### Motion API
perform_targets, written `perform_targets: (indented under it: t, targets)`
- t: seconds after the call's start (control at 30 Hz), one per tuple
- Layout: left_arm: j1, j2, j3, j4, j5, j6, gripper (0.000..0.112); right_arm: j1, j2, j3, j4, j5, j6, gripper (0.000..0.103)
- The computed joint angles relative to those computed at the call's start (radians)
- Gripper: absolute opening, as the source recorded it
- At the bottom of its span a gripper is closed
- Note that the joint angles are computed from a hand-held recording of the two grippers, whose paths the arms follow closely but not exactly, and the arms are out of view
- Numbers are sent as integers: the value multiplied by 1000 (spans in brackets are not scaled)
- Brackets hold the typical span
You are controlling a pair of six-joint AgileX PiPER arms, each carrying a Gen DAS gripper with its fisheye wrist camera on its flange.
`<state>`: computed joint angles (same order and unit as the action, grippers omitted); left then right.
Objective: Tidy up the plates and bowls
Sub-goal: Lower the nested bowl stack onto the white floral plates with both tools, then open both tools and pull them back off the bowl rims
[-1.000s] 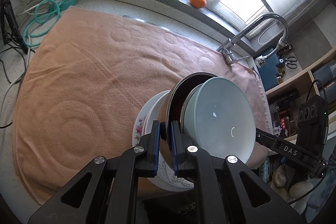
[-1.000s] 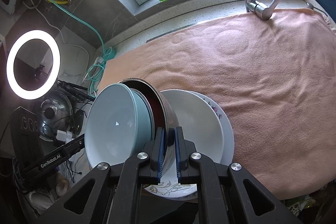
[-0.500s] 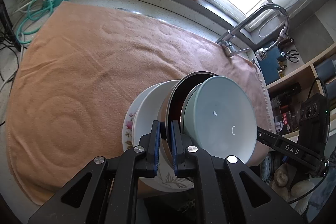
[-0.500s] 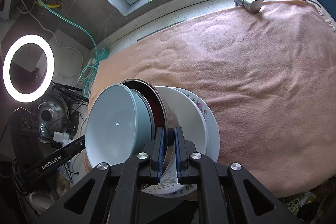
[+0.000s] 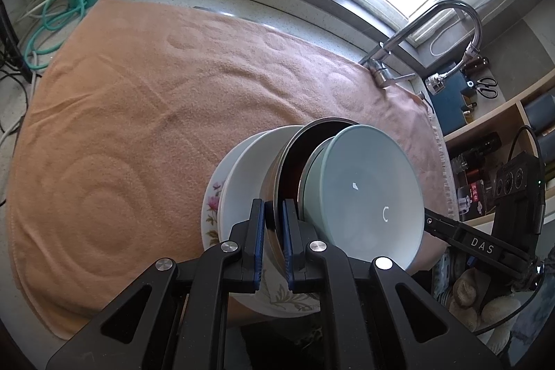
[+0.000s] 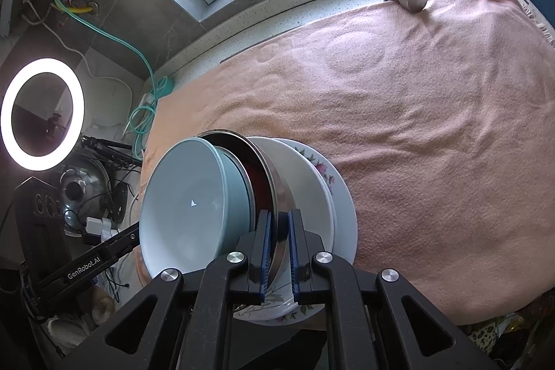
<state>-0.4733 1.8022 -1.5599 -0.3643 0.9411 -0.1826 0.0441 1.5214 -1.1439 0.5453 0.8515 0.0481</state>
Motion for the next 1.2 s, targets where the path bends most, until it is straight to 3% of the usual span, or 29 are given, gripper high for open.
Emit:
perform_targets:
  t: [1.2]
  targets:
    - [-9,-2,-3,31,-6,-8,8,-22,25,2,43,9,-82,10]
